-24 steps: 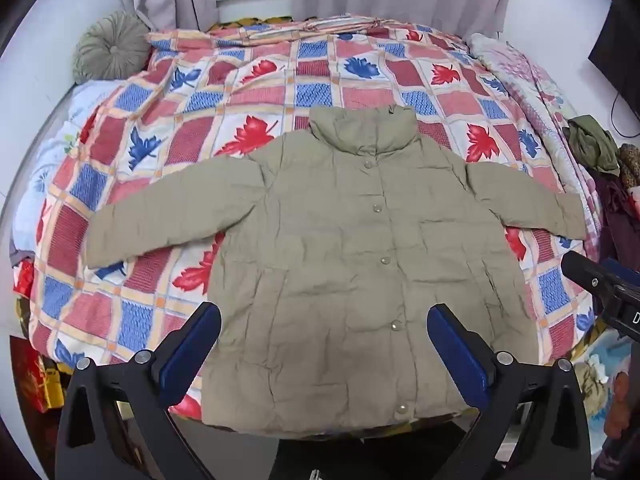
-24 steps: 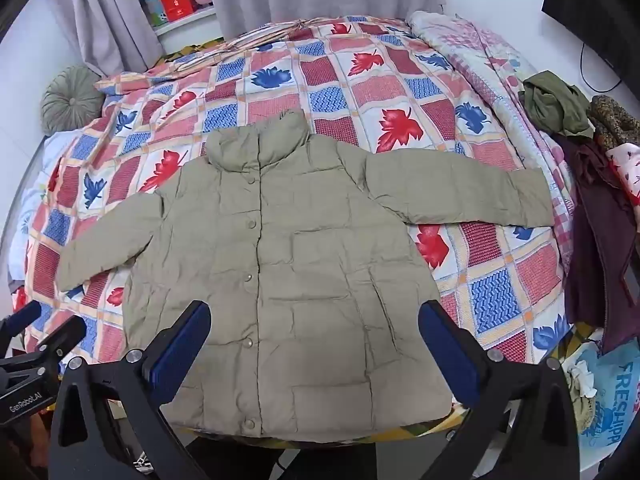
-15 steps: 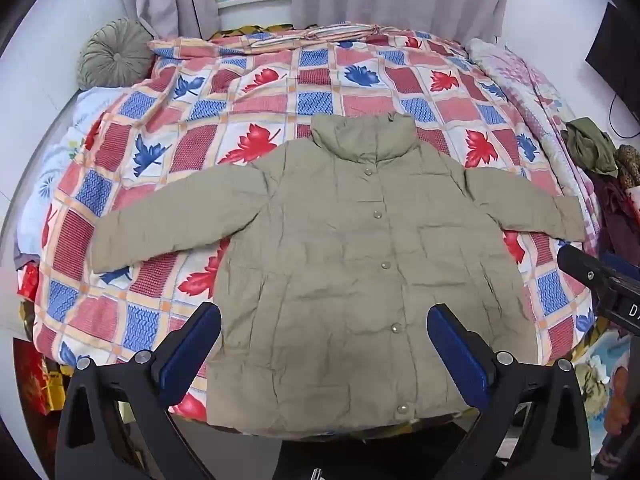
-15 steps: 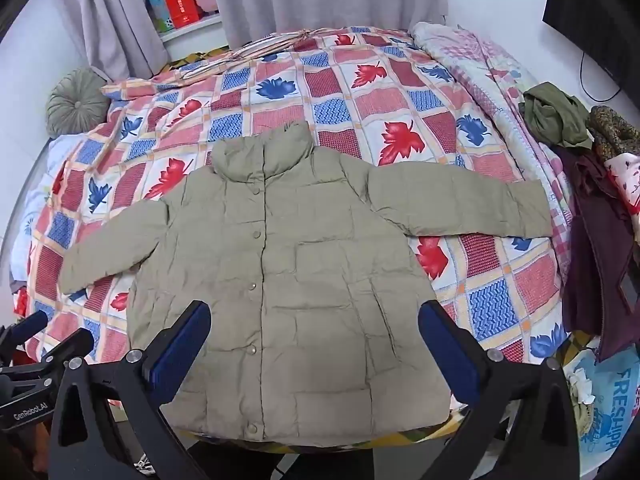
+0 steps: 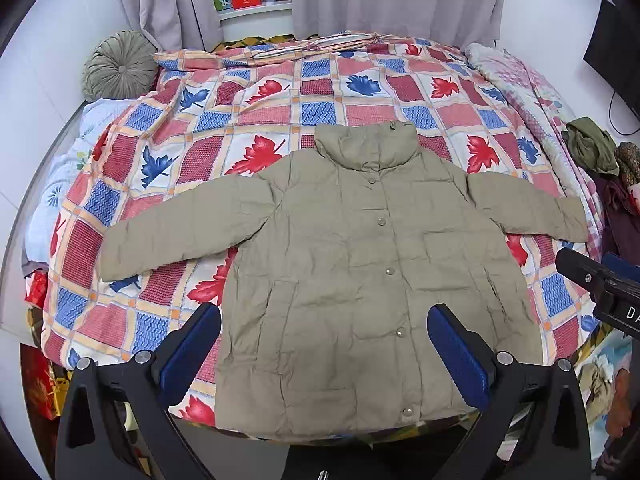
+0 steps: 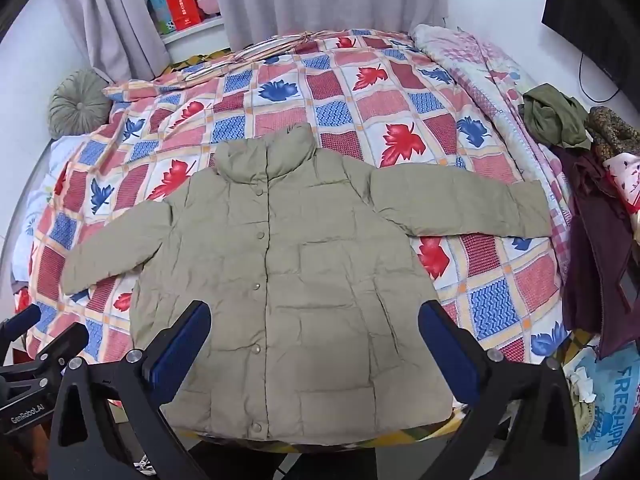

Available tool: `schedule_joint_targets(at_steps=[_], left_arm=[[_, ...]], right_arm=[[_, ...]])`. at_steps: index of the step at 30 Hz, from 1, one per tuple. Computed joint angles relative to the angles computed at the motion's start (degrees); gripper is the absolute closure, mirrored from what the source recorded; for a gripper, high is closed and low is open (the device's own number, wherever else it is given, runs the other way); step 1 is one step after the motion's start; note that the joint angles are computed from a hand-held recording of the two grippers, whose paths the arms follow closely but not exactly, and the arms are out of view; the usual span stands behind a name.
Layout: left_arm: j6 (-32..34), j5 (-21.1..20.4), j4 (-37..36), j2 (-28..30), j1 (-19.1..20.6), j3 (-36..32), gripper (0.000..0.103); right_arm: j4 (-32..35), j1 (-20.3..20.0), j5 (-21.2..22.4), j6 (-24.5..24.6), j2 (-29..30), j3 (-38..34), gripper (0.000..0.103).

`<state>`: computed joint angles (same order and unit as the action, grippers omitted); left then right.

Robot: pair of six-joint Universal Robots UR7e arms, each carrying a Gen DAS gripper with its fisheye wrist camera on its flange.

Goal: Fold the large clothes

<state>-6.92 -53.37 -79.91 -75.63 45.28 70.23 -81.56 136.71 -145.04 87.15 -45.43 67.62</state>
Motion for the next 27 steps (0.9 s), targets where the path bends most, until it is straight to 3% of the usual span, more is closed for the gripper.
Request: schedule_joint_targets(at_steps=[27], left_arm=[[0.39, 0.66, 0.07, -0.23, 0.15, -1.13, 0.000]], right_arm=[[1.53, 0.55, -0.68, 0.92, 1.23, -2.31, 0.000]])
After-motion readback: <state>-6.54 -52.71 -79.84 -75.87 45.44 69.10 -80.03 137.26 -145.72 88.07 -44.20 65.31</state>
